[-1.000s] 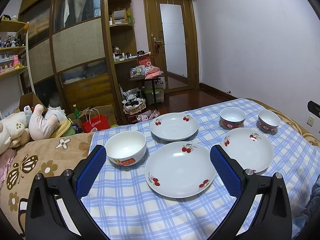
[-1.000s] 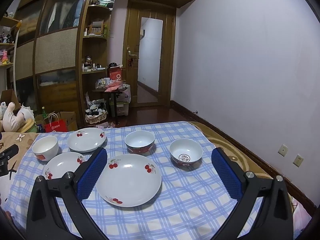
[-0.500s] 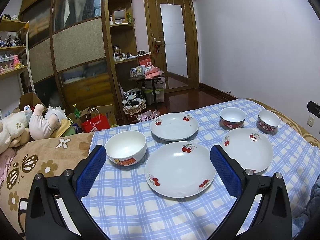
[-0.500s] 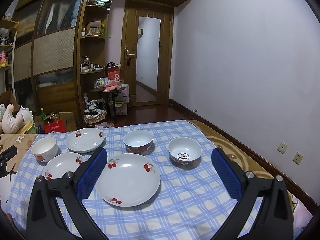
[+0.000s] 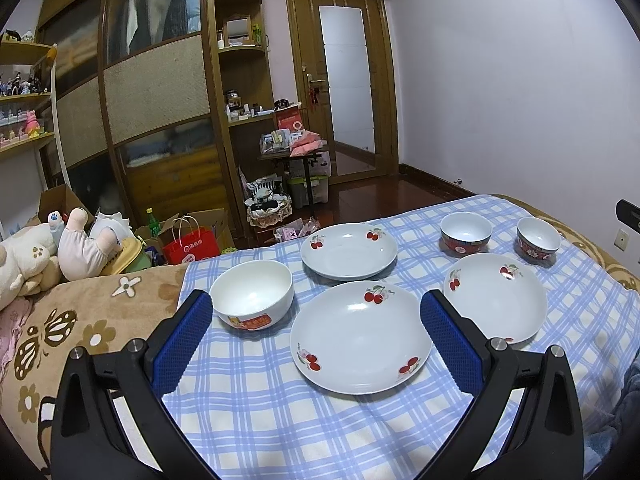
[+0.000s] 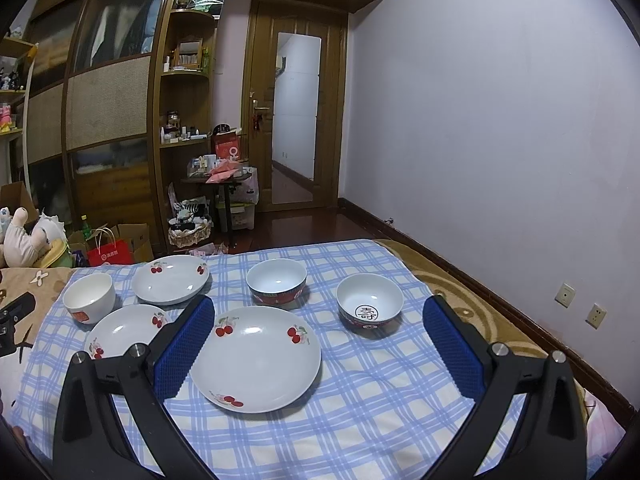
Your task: Organize plates and bowls
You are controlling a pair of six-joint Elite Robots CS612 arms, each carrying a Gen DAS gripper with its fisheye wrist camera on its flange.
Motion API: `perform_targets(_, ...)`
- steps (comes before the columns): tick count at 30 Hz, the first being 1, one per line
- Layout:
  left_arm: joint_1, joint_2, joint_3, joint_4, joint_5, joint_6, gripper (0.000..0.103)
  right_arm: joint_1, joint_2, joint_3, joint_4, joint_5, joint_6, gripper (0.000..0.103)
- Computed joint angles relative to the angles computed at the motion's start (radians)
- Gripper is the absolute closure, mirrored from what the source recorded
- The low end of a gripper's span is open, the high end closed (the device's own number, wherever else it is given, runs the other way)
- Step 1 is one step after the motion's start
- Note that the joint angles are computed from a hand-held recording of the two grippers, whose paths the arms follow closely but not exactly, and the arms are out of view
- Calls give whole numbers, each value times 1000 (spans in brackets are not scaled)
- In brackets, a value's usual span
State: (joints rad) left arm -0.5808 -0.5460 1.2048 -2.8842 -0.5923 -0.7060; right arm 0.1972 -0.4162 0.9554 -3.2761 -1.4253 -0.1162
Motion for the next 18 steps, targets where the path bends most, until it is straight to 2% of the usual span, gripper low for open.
perform_targets(8, 2, -2, 1, -1, -6, 1, 1, -1, -1, 1, 3, 3, 2, 0)
perform_targets(18, 7, -17, -4, 23, -54, -14, 1, -2, -9, 11, 7, 13, -5, 0)
